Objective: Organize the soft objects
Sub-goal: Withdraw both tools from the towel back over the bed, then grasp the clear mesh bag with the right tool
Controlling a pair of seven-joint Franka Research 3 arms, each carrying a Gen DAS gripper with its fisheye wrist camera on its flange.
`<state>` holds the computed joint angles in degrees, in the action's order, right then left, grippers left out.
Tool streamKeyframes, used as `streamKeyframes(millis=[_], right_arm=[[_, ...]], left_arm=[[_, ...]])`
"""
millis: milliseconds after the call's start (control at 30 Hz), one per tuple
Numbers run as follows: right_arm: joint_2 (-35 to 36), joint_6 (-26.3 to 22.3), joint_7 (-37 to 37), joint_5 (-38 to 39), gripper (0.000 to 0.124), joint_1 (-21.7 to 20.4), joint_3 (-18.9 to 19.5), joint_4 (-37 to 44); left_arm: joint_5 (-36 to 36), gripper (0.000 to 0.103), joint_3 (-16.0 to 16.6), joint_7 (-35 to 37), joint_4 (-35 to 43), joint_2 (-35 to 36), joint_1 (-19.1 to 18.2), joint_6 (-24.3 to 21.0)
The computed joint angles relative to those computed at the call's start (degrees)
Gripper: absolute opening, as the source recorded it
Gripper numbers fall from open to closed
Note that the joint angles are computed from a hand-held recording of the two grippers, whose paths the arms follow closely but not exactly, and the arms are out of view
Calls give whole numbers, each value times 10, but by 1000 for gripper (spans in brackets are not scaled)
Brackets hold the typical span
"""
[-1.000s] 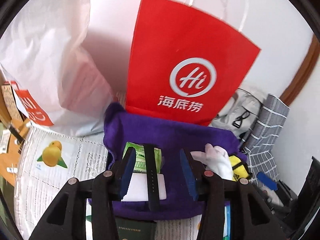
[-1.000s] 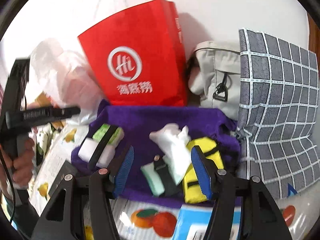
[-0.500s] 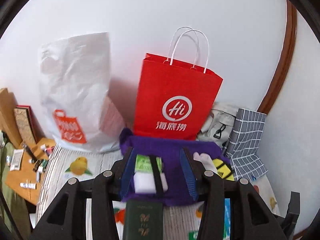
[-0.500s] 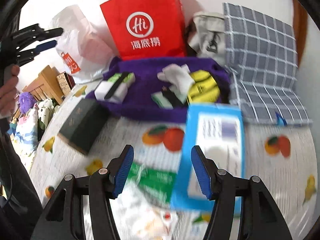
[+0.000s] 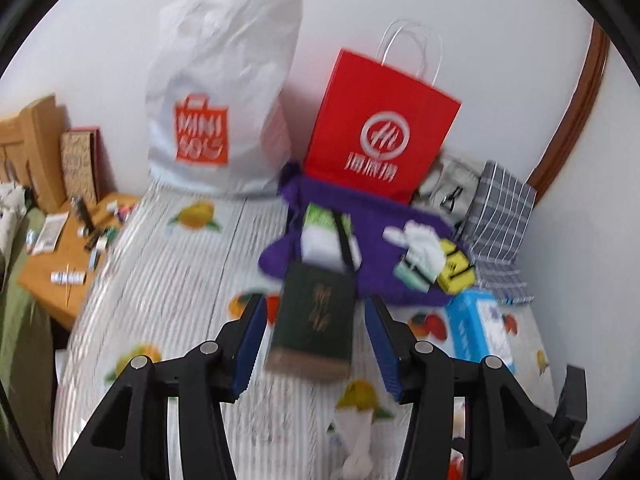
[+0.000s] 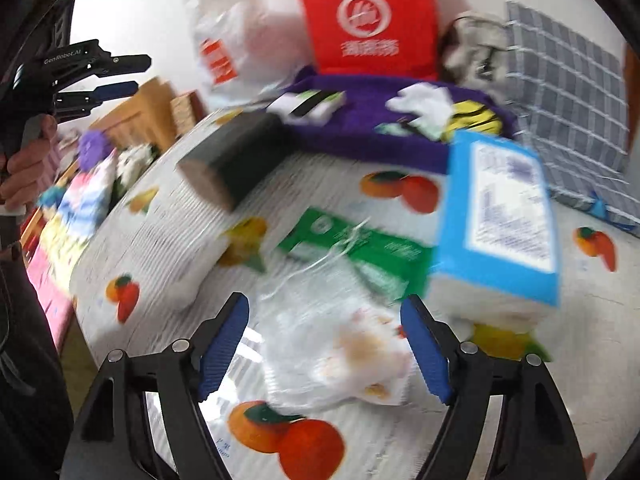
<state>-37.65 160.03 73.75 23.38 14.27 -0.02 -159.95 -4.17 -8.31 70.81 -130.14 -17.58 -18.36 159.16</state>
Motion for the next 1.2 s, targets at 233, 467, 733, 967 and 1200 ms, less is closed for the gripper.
streamKeyframes(millis=[233,467,733,967,1200], right_arm=[[63,6,40,-100,86,-44,74,14],[67,53,58,-131,62,-19,66,-1],[55,54,39,-108,7,8,50,-3],[-6,69,29,-47,4,49,17,-34],[-61,35,60,-27,3,23,18,-45]], left_arm=[[-13,48,7,5,-64,-32,-10,-9],[-38,48,21,25,-86,-39,-27,-8],[-35,48,11,31,-93,-48,-28,-16],[-13,48,-4,7,-103,-46,-27,-34],[-21,48,-7,-2,-118,-36,-42,-48]])
